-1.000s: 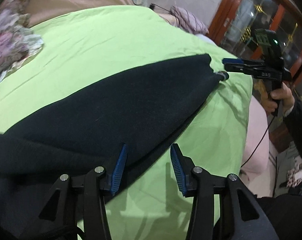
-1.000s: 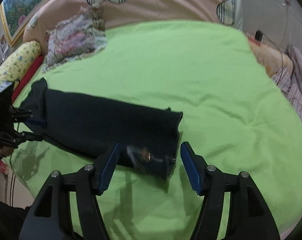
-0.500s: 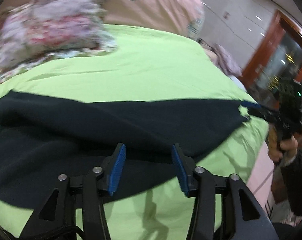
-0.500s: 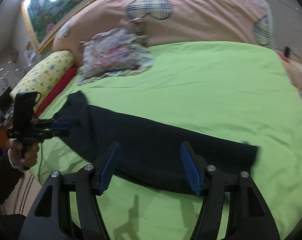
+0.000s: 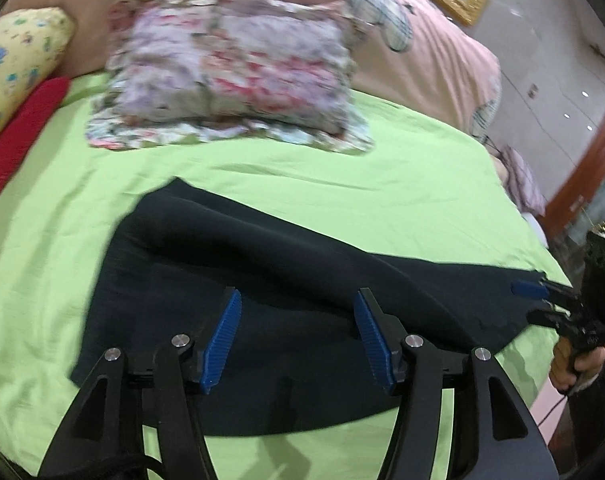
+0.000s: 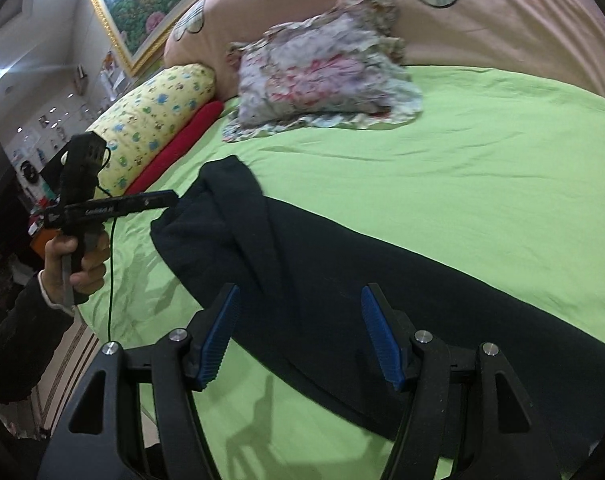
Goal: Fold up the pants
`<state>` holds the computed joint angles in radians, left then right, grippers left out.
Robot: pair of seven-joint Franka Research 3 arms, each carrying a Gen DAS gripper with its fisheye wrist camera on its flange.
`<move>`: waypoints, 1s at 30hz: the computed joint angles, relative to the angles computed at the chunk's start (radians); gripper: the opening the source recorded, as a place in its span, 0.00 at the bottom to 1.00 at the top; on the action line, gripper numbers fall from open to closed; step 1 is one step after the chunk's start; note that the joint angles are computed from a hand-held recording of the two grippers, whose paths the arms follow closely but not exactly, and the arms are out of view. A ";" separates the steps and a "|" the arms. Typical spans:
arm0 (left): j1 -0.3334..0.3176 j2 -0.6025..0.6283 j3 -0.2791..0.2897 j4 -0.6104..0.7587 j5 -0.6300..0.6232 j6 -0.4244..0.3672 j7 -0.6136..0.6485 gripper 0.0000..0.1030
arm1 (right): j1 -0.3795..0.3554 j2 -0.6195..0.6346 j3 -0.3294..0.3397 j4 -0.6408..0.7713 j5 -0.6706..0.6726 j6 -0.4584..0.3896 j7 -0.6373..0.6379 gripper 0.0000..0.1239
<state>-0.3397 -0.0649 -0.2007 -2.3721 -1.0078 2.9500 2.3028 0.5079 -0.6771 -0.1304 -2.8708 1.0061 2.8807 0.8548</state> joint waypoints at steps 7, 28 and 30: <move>0.078 0.047 0.020 0.067 0.173 -0.014 -0.123 0.62 | 0.053 0.147 -0.014 0.122 0.100 -0.030 -0.094 0.52; 0.340 0.573 -0.118 0.715 0.658 -0.523 -0.386 0.69 | -0.173 0.557 0.147 0.470 0.192 -0.343 -0.094 0.52; 0.327 0.559 -0.113 0.686 0.679 -0.481 -0.380 0.48 | -0.178 0.559 0.163 0.469 0.198 -0.324 -0.110 0.48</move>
